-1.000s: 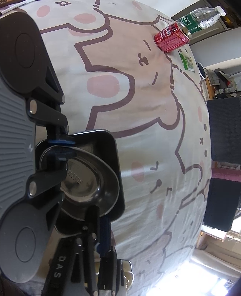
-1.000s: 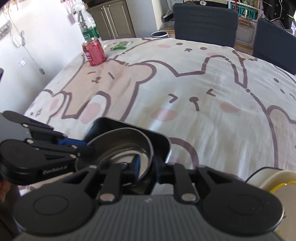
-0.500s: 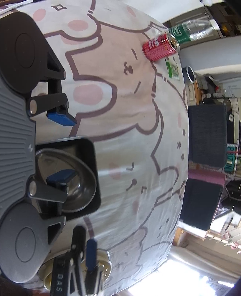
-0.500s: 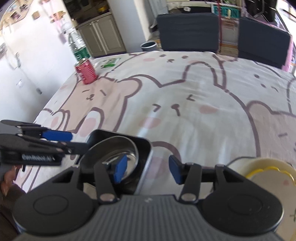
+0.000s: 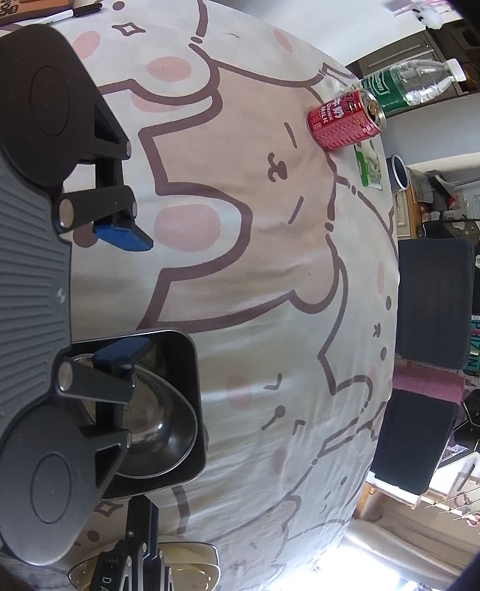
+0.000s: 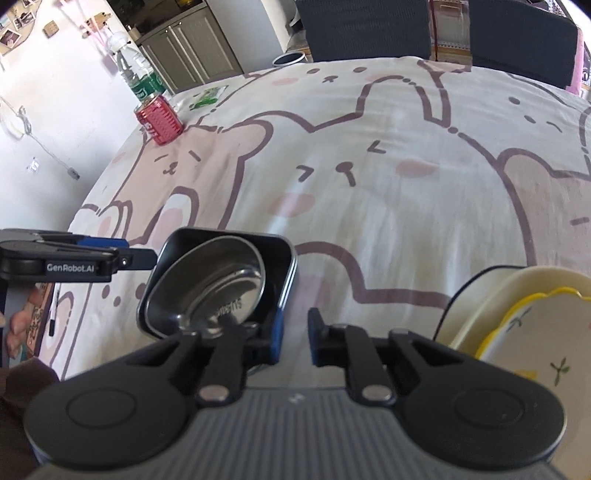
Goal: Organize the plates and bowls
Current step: 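Close the left gripper on the tray rim while the right gripper grasps the opposite rim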
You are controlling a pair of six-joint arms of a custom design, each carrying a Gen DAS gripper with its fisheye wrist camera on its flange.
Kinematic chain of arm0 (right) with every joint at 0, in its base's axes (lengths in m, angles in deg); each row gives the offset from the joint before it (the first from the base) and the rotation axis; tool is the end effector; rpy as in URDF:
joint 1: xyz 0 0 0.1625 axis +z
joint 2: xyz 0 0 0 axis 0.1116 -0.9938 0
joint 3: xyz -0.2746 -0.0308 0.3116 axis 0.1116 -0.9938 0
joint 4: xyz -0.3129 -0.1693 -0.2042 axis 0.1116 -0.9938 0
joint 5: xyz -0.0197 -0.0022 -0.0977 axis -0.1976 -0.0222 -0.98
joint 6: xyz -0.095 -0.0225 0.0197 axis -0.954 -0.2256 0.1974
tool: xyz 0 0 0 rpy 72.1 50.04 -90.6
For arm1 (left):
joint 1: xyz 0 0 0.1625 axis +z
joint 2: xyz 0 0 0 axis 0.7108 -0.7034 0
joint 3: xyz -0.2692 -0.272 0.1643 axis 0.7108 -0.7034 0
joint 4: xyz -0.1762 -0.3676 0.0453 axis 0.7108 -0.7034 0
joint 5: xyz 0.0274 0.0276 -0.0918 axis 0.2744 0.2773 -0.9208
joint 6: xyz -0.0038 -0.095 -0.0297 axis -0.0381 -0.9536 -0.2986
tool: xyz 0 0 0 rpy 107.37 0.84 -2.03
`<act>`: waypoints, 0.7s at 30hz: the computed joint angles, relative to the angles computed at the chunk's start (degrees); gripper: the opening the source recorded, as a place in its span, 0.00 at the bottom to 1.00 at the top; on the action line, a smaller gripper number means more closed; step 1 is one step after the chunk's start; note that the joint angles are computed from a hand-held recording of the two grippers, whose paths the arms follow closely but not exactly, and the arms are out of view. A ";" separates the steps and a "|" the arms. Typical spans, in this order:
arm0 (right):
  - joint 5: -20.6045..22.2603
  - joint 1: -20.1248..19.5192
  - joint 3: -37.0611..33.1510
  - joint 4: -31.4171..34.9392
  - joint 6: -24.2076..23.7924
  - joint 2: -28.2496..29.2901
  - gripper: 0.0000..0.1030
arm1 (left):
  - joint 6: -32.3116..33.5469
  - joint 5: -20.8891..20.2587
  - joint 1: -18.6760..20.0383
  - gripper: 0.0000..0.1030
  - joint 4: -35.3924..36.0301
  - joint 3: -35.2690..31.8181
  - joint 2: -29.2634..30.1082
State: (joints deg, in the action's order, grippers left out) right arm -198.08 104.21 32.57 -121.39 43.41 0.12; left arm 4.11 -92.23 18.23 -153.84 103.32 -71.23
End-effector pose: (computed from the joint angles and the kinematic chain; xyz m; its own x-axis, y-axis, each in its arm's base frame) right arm 0.2822 -0.4904 0.0522 -0.8294 -0.3552 0.4312 -0.4457 0.8860 -0.1275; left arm -0.0049 -0.4743 0.3604 -0.7302 0.0101 -0.6832 0.2948 0.9067 -0.3017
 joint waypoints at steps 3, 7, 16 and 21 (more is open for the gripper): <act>-0.61 0.12 -0.56 1.36 0.46 0.41 0.09 | 0.31 -0.05 0.13 0.51 0.02 0.01 0.39; 0.48 -0.17 -0.16 0.54 2.01 -0.14 0.09 | 0.76 -0.06 0.27 0.51 -0.62 -0.10 0.80; 3.06 -0.92 -0.21 1.24 2.51 -0.59 0.09 | 0.45 0.10 0.46 0.51 0.92 -0.61 1.56; 4.89 -1.36 0.19 0.51 3.04 -1.05 0.09 | 0.37 0.25 0.53 0.51 1.94 -0.81 1.90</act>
